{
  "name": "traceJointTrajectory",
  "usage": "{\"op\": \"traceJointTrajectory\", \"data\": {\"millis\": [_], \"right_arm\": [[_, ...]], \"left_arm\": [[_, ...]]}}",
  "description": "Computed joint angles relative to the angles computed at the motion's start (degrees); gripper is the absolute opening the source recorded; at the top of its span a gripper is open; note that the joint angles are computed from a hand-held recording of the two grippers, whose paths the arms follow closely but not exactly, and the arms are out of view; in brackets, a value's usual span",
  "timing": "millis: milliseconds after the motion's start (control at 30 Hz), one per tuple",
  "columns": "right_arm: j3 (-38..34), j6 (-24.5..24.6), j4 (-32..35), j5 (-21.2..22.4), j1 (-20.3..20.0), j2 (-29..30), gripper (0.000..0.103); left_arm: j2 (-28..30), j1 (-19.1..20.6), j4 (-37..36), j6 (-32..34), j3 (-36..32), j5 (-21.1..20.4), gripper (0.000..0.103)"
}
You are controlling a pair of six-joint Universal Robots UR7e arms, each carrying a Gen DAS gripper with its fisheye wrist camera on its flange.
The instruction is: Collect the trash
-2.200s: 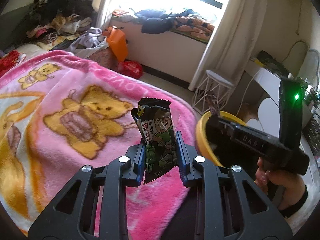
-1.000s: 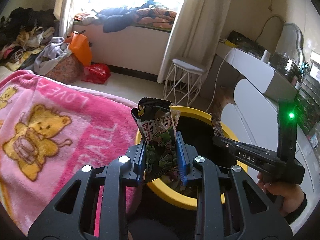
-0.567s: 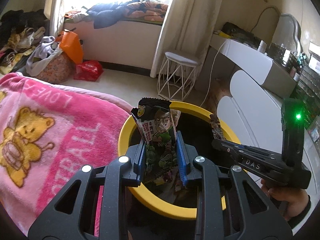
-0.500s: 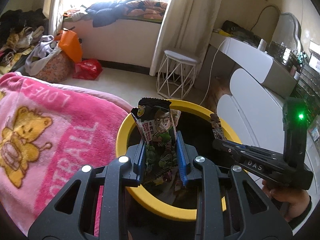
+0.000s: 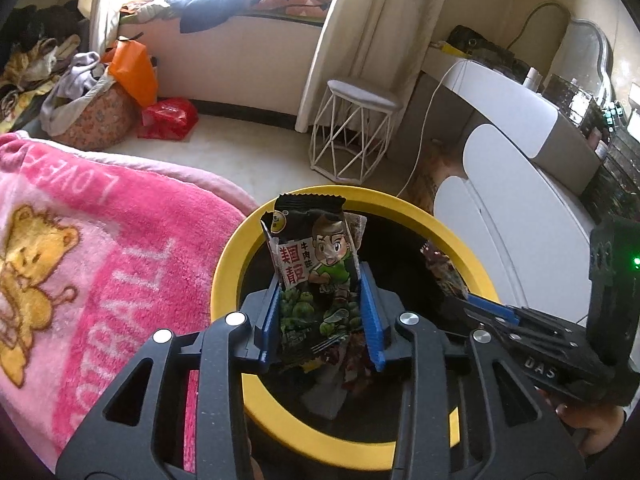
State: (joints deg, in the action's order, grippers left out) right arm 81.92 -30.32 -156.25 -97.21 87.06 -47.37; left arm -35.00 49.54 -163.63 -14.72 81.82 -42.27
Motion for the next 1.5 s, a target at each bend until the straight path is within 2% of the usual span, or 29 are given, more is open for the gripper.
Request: {"op": "traceJointTrajectory", "data": {"millis": [167, 333, 367, 500, 567, 633, 733, 1000, 1267, 1367, 1500], "right_arm": [[1.1, -0.5, -0.8, -0.4, 0.0, -0.6, 0.034], [2.0, -1.4, -2.0, -0.7, 0.0, -1.1, 0.043], [2.3, -1.6, -2.4, -0.9, 0.1, -1.3, 0.045], [2.6, -1.8, -3.1, -1.3, 0.2, -1.5, 0.058], [2.7, -1.5, -3.3, -1.3, 0.1, -1.6, 0.062], [2.5, -1.4, -3.5, -1.5, 0.1, -1.6, 0.066], [3.2, -1.7, -4.7, -1.8, 0.3, -2.0, 0.075], [5.6, -3.5, -8.4, -1.1, 0.9, -3.2, 0.092], [7.1, -4.2, -10.3, -0.7, 2.1, -3.2, 0.096], [9.0, -4.0, -13.1, 0.1, 2.8, -3.5, 0.096], [12.7, -2.9, -20.0, 2.8, 3.3, -4.2, 0.096]], "left_arm": [[0.3, 0.2, 0.5, 0.1, -0.7, -0.6, 0.044], [0.0, 0.1, 0.3, 0.2, -0.6, -0.7, 0.063], [0.0, 0.0, 0.2, 0.3, -0.5, -0.7, 0.064], [-0.4, -0.3, -0.3, 0.0, 0.0, -0.4, 0.074], [-0.7, -0.6, -0.9, 0.1, 0.5, 0.1, 0.075], [-1.0, -0.9, -1.2, -0.1, 1.0, 0.6, 0.084], [-1.7, -1.5, -2.2, 0.1, 2.1, 1.8, 0.091], [-4.1, -3.4, -6.2, 0.4, 6.2, 6.2, 0.092], [-7.8, -5.2, -5.8, -3.5, 11.1, 10.9, 0.092], [-9.1, -5.8, -5.6, -5.5, 13.4, 12.9, 0.092], [-10.6, -7.1, -7.7, -7.3, 17.3, 18.1, 0.092]]}}
